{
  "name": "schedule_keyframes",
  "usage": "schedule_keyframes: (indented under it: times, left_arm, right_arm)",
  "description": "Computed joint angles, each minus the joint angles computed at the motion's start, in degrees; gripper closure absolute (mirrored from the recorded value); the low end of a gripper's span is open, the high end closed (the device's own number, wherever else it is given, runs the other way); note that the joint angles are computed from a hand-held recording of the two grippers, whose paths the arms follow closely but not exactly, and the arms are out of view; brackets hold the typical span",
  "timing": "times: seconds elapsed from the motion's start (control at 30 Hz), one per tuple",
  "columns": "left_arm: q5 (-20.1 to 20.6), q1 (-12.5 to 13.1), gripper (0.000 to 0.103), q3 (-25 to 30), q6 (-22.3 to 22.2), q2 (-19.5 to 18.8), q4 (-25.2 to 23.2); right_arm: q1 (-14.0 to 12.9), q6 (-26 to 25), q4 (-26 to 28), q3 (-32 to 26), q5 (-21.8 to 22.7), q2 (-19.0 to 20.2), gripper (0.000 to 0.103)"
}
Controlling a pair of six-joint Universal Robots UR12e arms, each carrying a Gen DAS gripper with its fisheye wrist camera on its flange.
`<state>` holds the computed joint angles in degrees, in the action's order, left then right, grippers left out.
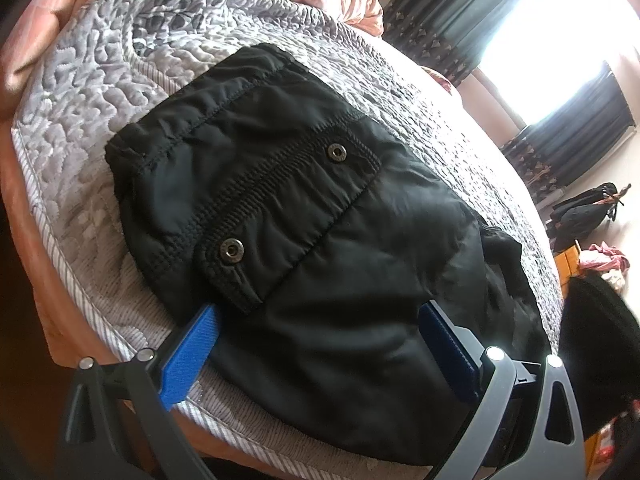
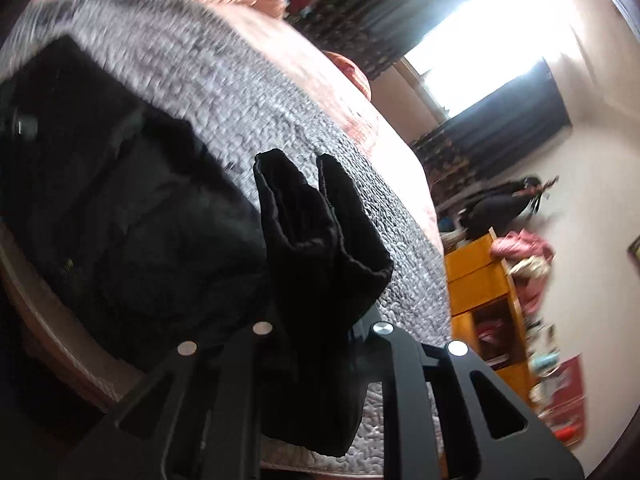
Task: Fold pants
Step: 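Swing the held leg over and lay it onto the waistband with the right gripper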
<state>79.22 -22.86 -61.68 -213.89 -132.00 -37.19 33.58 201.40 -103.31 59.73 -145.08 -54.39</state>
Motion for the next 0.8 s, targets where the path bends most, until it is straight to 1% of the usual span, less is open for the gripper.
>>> schedule_keyframes:
  times: [0.1, 0.2, 0.33, 0.5, 0.57, 0.67, 0.73, 0.77, 0.8]
  left_arm:
    - [-0.3, 0.1, 0.004, -0.5, -0.3, 0.2, 0.6]
    - [-0.8, 0.2, 0.004, -1.0, -0.4, 0.5, 1.1]
    - [-1.5, 0.4, 0.004, -1.3, -0.4, 0.6, 1.5]
    - [-2.1, 0.7, 0.004, -1.8, -0.5, 0.8, 2.0]
    - [-2.3, 0.8, 0.004, -2.1, -0.7, 1.0, 2.2]
    - [-2.8, 1.0, 0.004, -2.5, -0.7, 1.2, 2.6]
    - [-2.9, 1.0, 0.004, -2.7, -0.9, 1.3, 2.8]
    - [-3.0, 1.1, 0.004, -2.7, -0.9, 1.3, 2.8]
    - [-3.0, 1.1, 0.004, -2.8, -1.0, 1.3, 2.9]
  right_arm:
    - [0.6, -1.0, 4.0, -1.9, -2.4, 2.5, 0.088]
    - [1.3, -3.1, 6.0, -2.8, -4.6, 4.5, 0.088]
    - [1.9, -6.2, 6.6, -3.0, -4.1, 6.2, 0.088]
    - [1.7, -7.1, 6.7, -2.8, -1.6, 7.0, 0.086]
    - [1.6, -8.0, 5.1, -2.2, 0.0, 6.8, 0.078]
    - [1.4, -11.0, -0.2, -0.1, 3.9, 5.6, 0.062]
    - [1.4, -12.8, -3.5, 1.0, 6.5, 4.6, 0.060]
    - [1.3, -13.3, -4.8, 1.4, 8.0, 3.9, 0.054]
    - [1.2, -13.6, -6.3, 1.7, 10.0, 3.3, 0.051]
